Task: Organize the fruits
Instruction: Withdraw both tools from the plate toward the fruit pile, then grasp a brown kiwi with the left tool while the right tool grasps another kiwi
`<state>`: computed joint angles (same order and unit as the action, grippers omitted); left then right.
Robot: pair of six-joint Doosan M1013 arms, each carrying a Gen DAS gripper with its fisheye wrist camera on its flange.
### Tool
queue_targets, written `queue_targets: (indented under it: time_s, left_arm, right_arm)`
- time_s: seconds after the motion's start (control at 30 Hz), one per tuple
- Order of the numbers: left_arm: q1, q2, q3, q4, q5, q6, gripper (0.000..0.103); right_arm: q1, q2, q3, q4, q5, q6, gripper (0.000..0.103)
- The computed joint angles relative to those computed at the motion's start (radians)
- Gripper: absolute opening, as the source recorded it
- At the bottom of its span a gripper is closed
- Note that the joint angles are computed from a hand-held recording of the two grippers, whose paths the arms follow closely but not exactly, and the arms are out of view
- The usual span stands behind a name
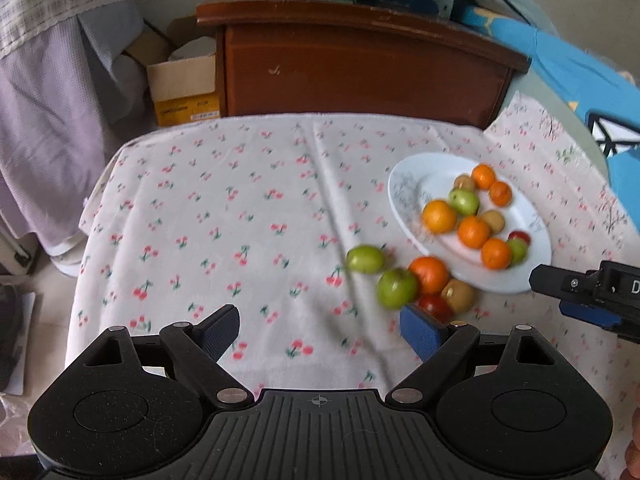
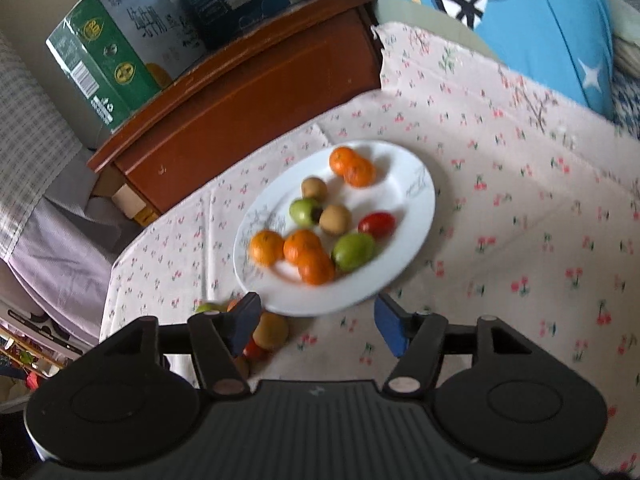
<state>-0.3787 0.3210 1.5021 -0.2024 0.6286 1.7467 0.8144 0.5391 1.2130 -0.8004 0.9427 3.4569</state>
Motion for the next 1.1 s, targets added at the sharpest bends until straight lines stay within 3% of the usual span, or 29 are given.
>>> queue_targets:
  time_s: [0.3,0.5,0.67,0.97,1.1]
  left_arm:
    - [-0.002,0.011,0.019,0.052,0.031,-0.036,0.089]
    - [-0.006,0.016,0.025,0.065,0.028,-0.019,0.094]
    - [-0.022,0.016,0.035,0.12,0.018,-0.004,0.103]
    - [-0.025,0.011,0.05,0.129,-0.011,-0.018,0.103]
    - [-0.026,0.007,0.062,0.127,-0.033,-0.014,0.103]
  right_arm:
    - [0.006,0.022,-0.008,0.02,-0.06,-0.063,0.061]
    - [0.0,0.042,-0.018,0.016,-0.111,-0.096,0.048]
    - [-0.009,0.058,-0.031,0.033,-0.112,-0.107,0.045]
    - [-0.012,0.082,-0.053,0.002,-0.099,-0.114,0.037]
    - [-0.016,0.08,-0.043,-0.014,-0.128,-0.095,0.026]
